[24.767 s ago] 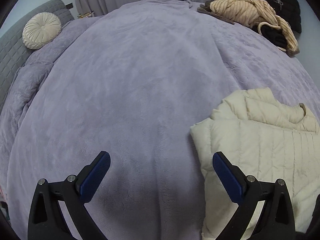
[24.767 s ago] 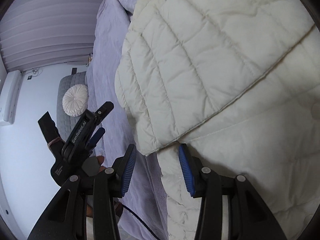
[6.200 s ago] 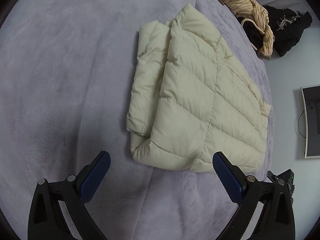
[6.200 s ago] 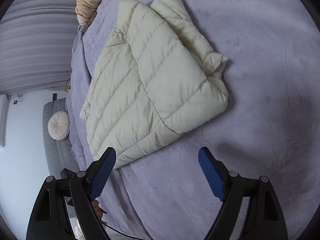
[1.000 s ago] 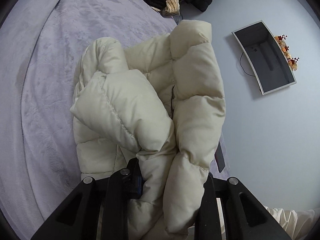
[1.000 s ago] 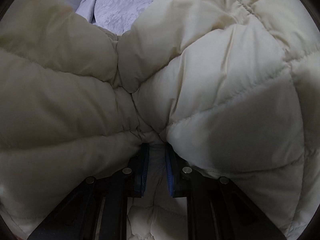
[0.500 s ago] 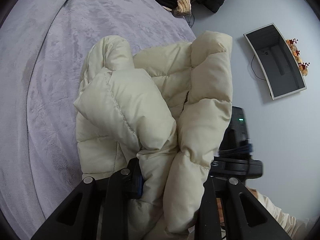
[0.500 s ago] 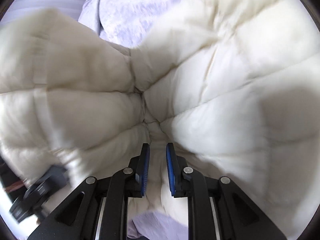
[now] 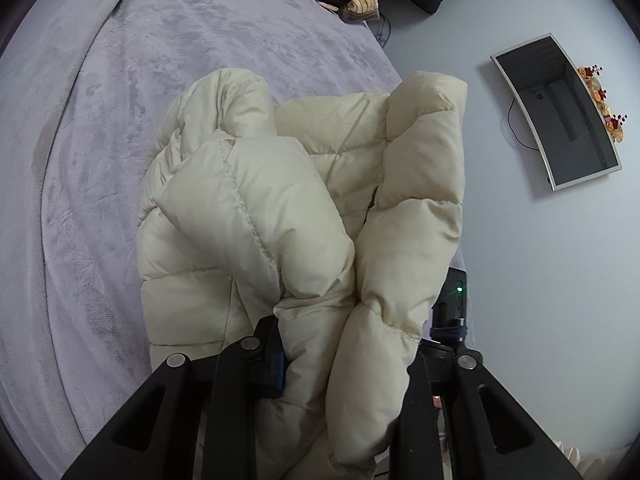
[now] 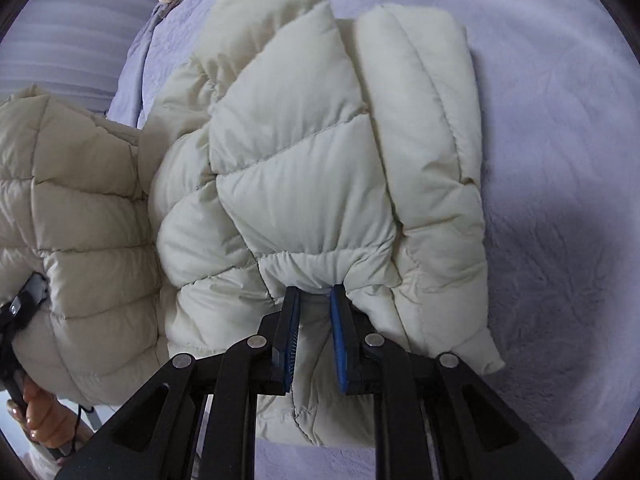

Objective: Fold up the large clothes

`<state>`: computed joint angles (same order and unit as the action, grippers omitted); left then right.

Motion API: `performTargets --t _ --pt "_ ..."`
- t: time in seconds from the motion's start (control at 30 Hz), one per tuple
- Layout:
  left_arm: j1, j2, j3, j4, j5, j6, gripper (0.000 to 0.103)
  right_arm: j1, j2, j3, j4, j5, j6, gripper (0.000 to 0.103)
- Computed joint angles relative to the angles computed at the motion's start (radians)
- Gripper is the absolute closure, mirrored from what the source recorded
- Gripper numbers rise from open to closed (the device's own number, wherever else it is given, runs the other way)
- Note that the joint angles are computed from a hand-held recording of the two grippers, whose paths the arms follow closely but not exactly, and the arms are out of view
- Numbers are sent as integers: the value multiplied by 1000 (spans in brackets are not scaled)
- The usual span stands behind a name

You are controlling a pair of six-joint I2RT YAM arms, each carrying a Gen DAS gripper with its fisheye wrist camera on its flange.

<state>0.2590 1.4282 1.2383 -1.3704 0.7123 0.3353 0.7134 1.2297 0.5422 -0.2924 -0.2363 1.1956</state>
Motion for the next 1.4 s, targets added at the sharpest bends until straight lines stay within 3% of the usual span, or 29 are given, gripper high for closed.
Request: performTargets --t 0.13,0.3,0.4,0.43,0.5,0.57,0.67,0.7,0.73,0.77,0.8,0.83,0.93,1.03,1.07,1.1,1.13,1.17,1.27,1.4 --pt "-178 -59 -28 79 -19 -147 77 8 -4 -77 134 -20 55 89" --pt "-394 -59 -78 225 -40 -286 77 -66 -48 -183 226 -97 22 89" --pt "-443 -21 -115 304 -14 -324 76 -137 -96 -263 280 -163 -1 89" --pt "-442 -10 -131 327 11 -326 69 -165 -107 -289 304 -191 -8 89" --pt "-430 5 -160 362 49 -339 67 -223 -121 -322 335 -256 -16 89" --pt "-425 16 -166 377 56 -339 67 -290 -159 -337 309 -322 -29 85" --pt "-449 -1 -173 384 22 -356 67 -436 -329 -314 48 -399 -123 84" --pt "-464 -13 -171 384 10 -370 67 -497 -395 -293 -67 -418 -171 80" --pt "-472 -17 -170 387 -1 -375 67 -546 -463 -267 -172 -427 -202 62" --pt "-483 -29 -181 396 -14 -384 67 -626 -515 -234 -279 -450 -263 29" --pt "-501 -37 -180 404 -27 -405 67 -703 -550 -191 -380 -460 -328 16" --pt "-506 -41 -182 409 -34 -409 67 -771 -570 -147 -447 -471 -383 11" --pt "-529 -55 -191 424 -67 -422 67 -925 -533 -52 -488 -604 -478 12" --pt "-556 -62 -184 424 -105 -422 67 -847 -424 3 -377 -606 -431 13" --pt "-561 -64 -180 420 -113 -422 67 -763 -381 25 -323 -560 -377 20" --pt "-558 -66 -175 412 -116 -418 67 -720 -316 58 -317 -528 -382 31" --pt "-552 -67 -169 402 -119 -413 67 -663 -255 82 -305 -491 -371 73" --pt "-549 -70 -164 393 -127 -411 67 -649 -197 138 -354 -486 -388 86" --pt "-533 -71 -166 383 -102 -401 67 -621 -118 169 -377 -425 -454 87" --pt "-514 -63 -168 373 -42 -392 67 -715 -78 88 -338 -467 -551 87"
